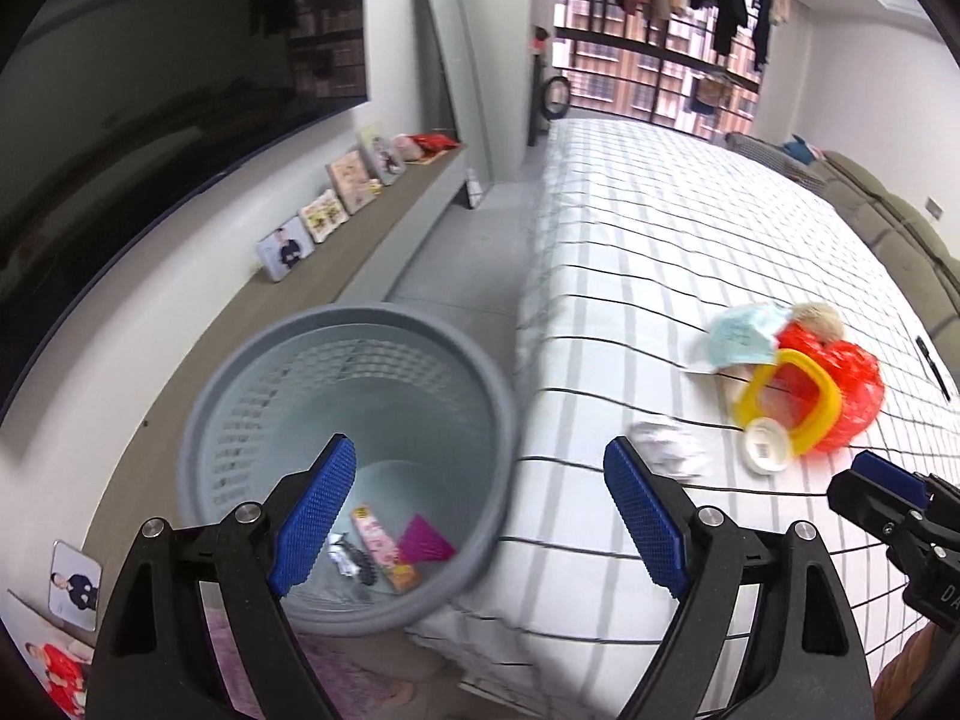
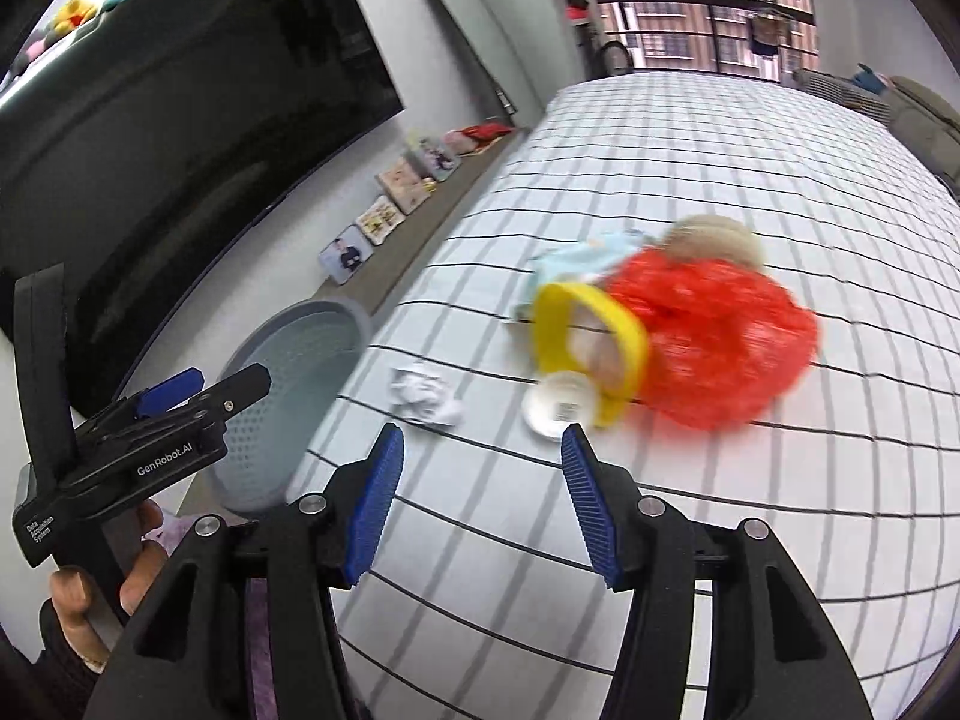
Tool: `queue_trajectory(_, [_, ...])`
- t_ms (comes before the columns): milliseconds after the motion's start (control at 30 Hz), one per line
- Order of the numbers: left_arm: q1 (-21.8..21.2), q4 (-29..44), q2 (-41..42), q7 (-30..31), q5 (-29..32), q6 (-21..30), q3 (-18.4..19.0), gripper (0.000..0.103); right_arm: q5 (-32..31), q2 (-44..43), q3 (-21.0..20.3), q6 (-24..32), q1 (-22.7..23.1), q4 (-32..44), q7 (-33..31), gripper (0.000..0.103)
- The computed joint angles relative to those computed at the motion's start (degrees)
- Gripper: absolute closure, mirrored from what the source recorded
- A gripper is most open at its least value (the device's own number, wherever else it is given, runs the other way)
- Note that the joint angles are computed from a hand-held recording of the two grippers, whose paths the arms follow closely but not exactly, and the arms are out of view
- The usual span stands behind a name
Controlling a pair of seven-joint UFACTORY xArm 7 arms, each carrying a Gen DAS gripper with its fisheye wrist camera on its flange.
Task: Collect trash
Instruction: 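Move both tools back over the bed toward the crumpled paper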
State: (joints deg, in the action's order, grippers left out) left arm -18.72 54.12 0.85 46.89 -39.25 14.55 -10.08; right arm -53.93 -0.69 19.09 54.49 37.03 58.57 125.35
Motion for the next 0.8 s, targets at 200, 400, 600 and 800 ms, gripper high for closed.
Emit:
queue_trajectory(200, [-2.92,-1.85,-0.96,-2.19,1.84,-1.16,-1.78,0.02,4.07,-7.98,2.77,3.73,-0.18,-8.16,4.09,0.05])
queue_trajectory(400, [-5.16,-2.72,-0.88,-5.5,5.42,-2.04,-2.31,0.02,8.0,-14.52,5.2,3.34,-2.57,-15.11,5.34,0.05])
queue_trajectory(600, [-5.92,-2.52,0.34,-10.12,9.88,-2.76,-2.9,0.02,9.56,-17.13,6.43,0.5,-5.62,-17.65,2.2,0.05])
queue_trajectory(800, [-5.47,-2.36,1.08,-13.3,13.16,-3.43,-2.81,0.02,6.28,-15.5,7.16,-6.3,-8.6,-17.09,3.15,0.05])
